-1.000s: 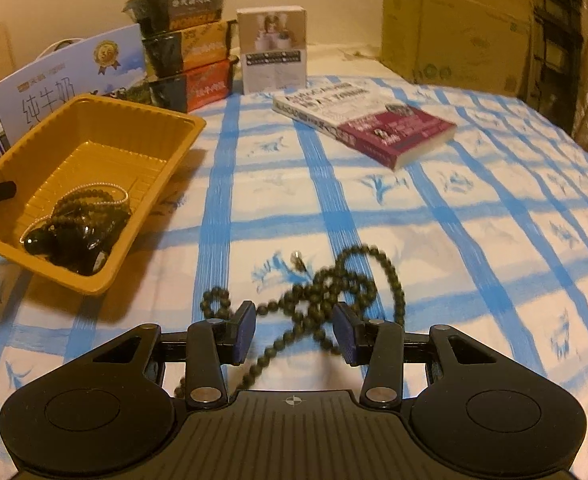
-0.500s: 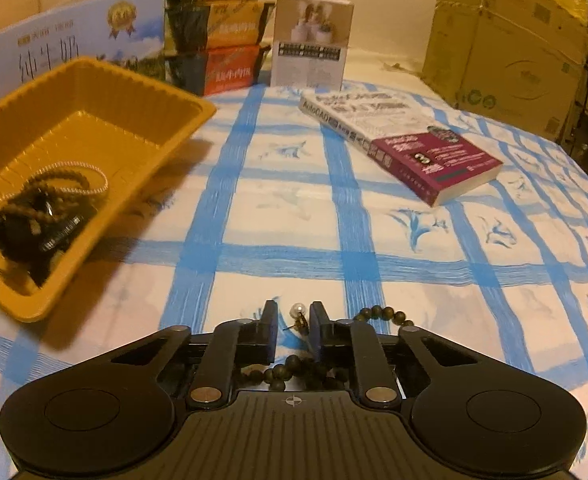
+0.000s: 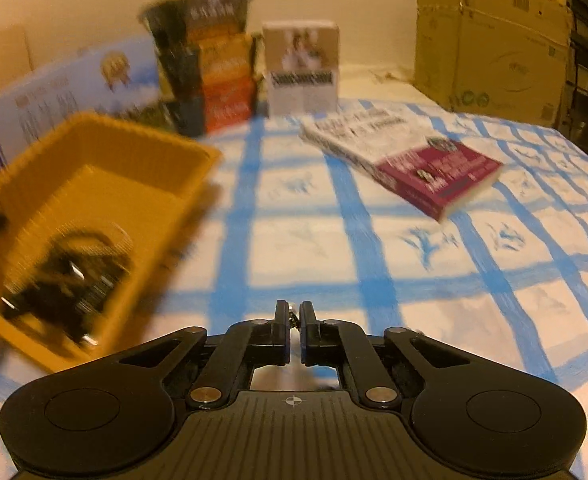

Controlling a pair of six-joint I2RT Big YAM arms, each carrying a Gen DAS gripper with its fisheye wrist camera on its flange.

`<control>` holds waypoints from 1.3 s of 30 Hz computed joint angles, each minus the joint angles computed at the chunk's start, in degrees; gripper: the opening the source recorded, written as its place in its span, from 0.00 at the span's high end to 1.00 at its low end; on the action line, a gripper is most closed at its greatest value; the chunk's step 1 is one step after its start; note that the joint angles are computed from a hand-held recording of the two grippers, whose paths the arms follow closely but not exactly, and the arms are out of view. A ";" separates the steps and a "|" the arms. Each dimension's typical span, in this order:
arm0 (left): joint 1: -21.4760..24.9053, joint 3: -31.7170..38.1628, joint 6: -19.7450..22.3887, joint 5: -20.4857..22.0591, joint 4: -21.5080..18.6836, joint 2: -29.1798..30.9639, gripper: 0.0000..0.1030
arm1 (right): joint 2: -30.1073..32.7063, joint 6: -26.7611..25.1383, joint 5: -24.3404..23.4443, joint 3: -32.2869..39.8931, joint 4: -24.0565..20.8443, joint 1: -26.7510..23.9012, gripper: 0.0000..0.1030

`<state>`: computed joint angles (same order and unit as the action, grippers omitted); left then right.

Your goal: Organize jewelry

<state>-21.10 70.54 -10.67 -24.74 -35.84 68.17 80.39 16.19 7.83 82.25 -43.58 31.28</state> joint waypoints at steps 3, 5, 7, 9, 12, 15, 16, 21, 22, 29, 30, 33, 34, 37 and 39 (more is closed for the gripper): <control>0.03 -0.16 0.10 0.10 0.05 -0.24 0.97 | -0.20 1.70 -2.26 1.54 1.96 1.71 0.96; -0.09 -0.28 0.05 -0.04 0.04 -0.38 0.97 | 0.27 2.33 -4.31 2.91 3.15 2.90 0.96; -0.18 -0.34 -0.03 -0.07 0.08 -0.46 0.97 | 1.09 2.75 -6.76 4.36 4.43 4.19 0.96; -0.30 -0.41 0.08 -0.11 0.20 -0.55 0.97 | 2.39 2.86 -9.04 6.13 5.10 5.45 0.96; -0.59 -0.35 0.51 -0.46 0.31 -0.59 0.97 | 4.95 3.33 -10.75 8.88 5.52 6.99 0.96; -0.84 -0.24 0.54 -0.86 0.30 -0.54 0.97 | 7.72 4.48 -12.45 11.73 5.17 7.82 0.96; -0.80 -0.18 0.45 -0.81 0.24 -0.52 0.97 | 8.56 4.78 -12.76 12.33 5.03 7.90 0.96; -0.62 -0.18 0.35 -0.59 0.23 -0.50 0.97 | 11.61 5.41 -14.33 14.87 5.20 8.45 0.96; -0.62 -0.14 0.27 -0.61 0.16 -0.48 0.97 | 11.66 5.87 -15.09 14.59 6.00 8.38 0.96; -0.82 0.17 -0.09 -0.89 -0.11 -0.34 0.97 | 10.43 11.18 -15.78 13.45 9.61 7.23 0.90; -0.81 0.22 -0.13 -0.89 -0.16 -0.30 0.97 | 9.94 11.35 -15.16 13.15 9.59 7.04 0.85; -0.80 0.34 -0.21 -0.89 -0.30 -0.26 0.97 | 7.75 12.10 -13.62 11.30 9.51 6.22 0.75; -0.80 0.34 -0.21 -0.89 -0.30 -0.26 0.97 | 6.74 12.58 -13.10 10.31 9.28 5.84 0.72; -0.82 0.46 -0.35 -1.05 -0.39 -0.16 0.97 | 3.88 13.30 -10.61 7.71 6.82 5.00 0.67; -0.84 0.50 -0.37 -1.11 -0.47 -0.14 0.97 | 1.57 13.95 -9.16 5.28 5.29 4.39 0.64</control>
<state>-21.94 71.04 -11.04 -25.85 -36.31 68.04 81.97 30.14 -1.33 87.53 -38.29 35.66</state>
